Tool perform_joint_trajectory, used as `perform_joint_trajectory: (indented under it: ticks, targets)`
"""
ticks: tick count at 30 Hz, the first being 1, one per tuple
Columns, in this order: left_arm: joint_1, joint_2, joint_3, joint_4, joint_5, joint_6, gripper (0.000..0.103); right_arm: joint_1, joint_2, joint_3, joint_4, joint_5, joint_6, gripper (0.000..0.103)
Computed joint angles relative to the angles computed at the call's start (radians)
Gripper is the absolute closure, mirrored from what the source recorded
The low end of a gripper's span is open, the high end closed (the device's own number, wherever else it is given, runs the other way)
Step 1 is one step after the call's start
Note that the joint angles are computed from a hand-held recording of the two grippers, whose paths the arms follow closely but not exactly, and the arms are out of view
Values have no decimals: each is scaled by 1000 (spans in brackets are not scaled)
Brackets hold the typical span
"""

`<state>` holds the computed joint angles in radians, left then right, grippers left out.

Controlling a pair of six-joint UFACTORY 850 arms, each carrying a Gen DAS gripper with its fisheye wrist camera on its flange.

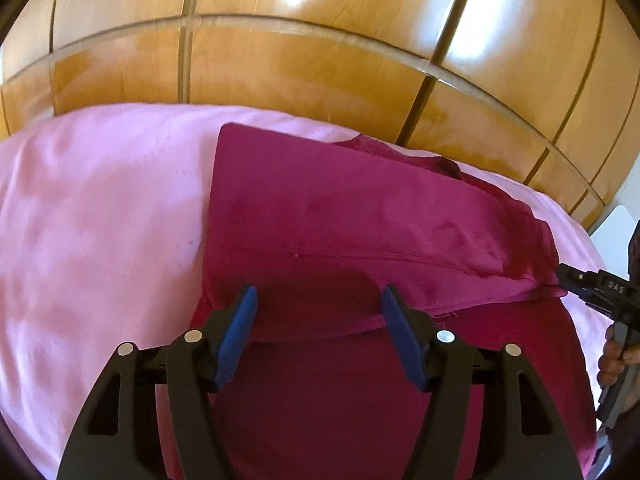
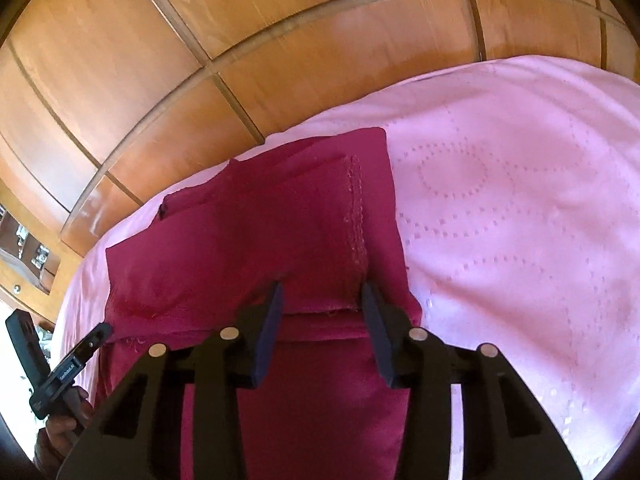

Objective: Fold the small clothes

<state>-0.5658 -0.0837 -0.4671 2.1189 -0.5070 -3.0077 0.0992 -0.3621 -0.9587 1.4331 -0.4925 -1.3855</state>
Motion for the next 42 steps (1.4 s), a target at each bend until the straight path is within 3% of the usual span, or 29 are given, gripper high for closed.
perform_joint_trajectory:
  ticks: [1,3,5,8,11,14,17,19,22,24,26,30,37,42]
  targets:
    - [4,-2,-2,4,4,-5,39,3,-5,-7,-10,5,14,71]
    - [7,-5,-1,15,6,-15,39,8,-17,-29,-65,6,63,94]
    - [9,-6,3,22,11,-11,39,14,-1,-24,-108,27,76,101]
    - [10,-43,-19,-15,46,51,39,24,37,9,-75,107,0,101]
    - [-17,-80,-52,-151,19,196,38,50,-10,-9,-153,160,60,101]
    - [-19,-73,-46,-150,20,183,38,83,-8,14,4,241,-129,100]
    - [-43,-39,-33,-233,11,220,38,87,5,27,64,249,-185,99]
    - [-95,-14,-27,-348,-35,303,38,81,19,35,49,237,-164,96]
    - [-173,33,-1,-475,-88,360,38,66,51,55,25,206,-118,73]
    - [-212,58,17,-528,-108,379,38,68,81,80,51,194,-141,38]
    - [-253,82,35,-568,-134,389,38,83,123,120,126,218,-244,38]
    - [-339,128,75,-638,-179,379,38,95,178,183,66,225,-236,38]
    - [-444,158,108,-722,-213,368,38,70,244,276,-112,223,-118,38]
    - [-496,162,132,-767,-207,349,38,34,285,320,-269,202,2,32]
